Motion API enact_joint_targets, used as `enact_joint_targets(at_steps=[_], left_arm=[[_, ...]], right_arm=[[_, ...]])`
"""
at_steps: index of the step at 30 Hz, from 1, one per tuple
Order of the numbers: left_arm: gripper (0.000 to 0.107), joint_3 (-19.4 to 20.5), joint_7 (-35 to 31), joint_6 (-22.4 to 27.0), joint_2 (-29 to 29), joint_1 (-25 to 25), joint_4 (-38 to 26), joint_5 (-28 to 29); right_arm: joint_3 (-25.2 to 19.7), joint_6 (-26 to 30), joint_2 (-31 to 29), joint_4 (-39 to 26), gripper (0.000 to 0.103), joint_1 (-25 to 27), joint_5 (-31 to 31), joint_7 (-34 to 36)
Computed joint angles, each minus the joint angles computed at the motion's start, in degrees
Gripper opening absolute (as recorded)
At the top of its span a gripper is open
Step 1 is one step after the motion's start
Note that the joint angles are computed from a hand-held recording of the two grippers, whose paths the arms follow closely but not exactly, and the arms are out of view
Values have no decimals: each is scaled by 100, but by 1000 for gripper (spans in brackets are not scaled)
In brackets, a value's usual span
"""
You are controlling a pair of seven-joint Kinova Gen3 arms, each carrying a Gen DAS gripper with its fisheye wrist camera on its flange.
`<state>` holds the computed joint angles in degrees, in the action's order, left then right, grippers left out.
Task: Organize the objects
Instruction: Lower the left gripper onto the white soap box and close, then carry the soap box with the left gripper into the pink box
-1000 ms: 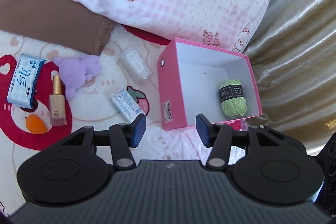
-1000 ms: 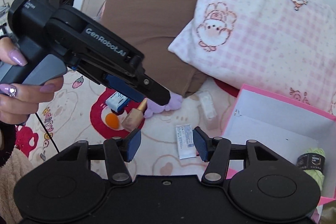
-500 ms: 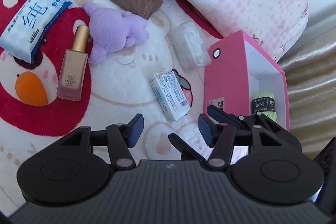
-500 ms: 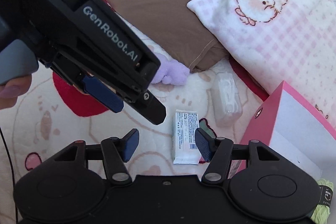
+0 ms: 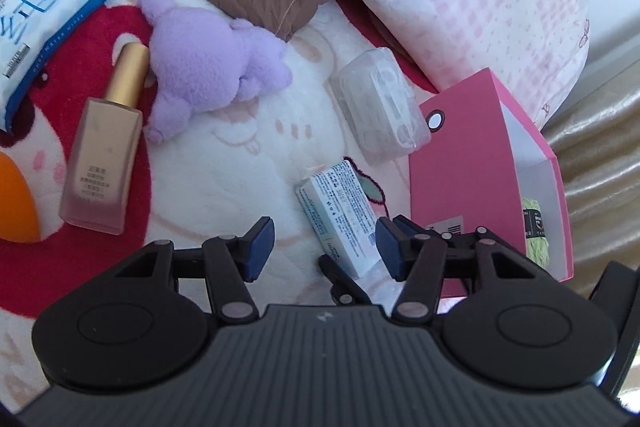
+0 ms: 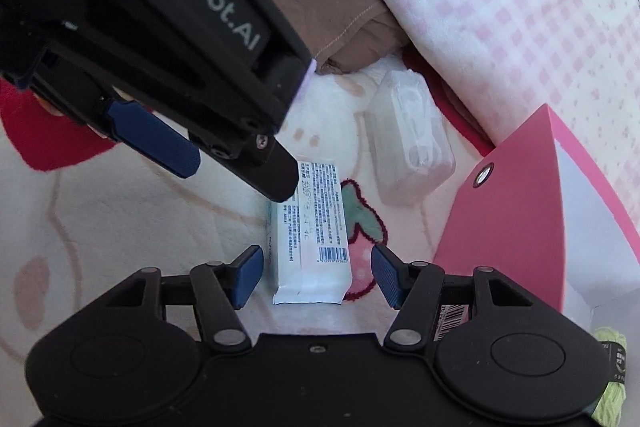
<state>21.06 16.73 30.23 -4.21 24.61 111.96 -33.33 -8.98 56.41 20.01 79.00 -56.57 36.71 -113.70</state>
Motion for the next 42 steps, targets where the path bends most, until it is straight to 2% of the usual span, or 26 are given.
enact_joint_targets(at_steps=[3,4,5,7,9,12,14,16,18,20,24,26,28,31,35,39,42], left_arm=[[42,-106,691,-672,0,-20,331,-165],[40,-77,828,-784,9,-55,396,-265],[36,57,872,-804,23,-183,416,-315],[31,167,788,-563,84,-199,307,-408],[25,111,789,-410,120,-81,233,-455],[16,-48,375,-277,156,81,130,-47],[14,-91,200,-201,151,163,89,109],[14,-129,27,-99,125,221,47,336],[14,-153,-53,-144,93,214,80,504],[14,-170,-106,-62,153,233,42,616],[16,-105,410,-75,245,295,84,157],[16,-139,289,-17,228,358,28,204],[16,-147,-67,285,223,459,-183,346],[16,67,23,809,112,546,-436,110],[14,231,182,1002,-243,577,-532,-77],[14,476,-130,1256,-531,426,-857,59],[15,896,31,1473,-602,190,-1153,-147]], right_arm=[[-14,-5,50,-116,61,170,-302,66],[-37,-7,43,-156,57,240,-455,176],[-41,-10,31,-206,48,305,-688,330],[222,24,10,-265,48,154,-930,391],[231,160,27,-417,48,231,-1241,299],[-383,666,161,-907,47,932,-1940,-198],[-599,716,125,-950,47,1224,-2406,-321],[-610,744,-8,-806,49,1206,-2628,-270],[-299,625,-129,-602,50,903,-2646,-152],[-228,420,-206,-354,50,725,-2403,-255],[-244,-64,-297,2,48,742,-2155,-247],[-262,-138,-373,95,48,685,-1998,-234],[-294,-195,-474,173,47,661,-1893,-197],[-374,-356,-703,298,47,747,-1942,-85],[-493,-460,-1085,382,47,863,-1974,51],[-626,-455,-1474,323,47,1142,-2302,455],[-692,-439,-1684,241,47,1305,-2435,653]])
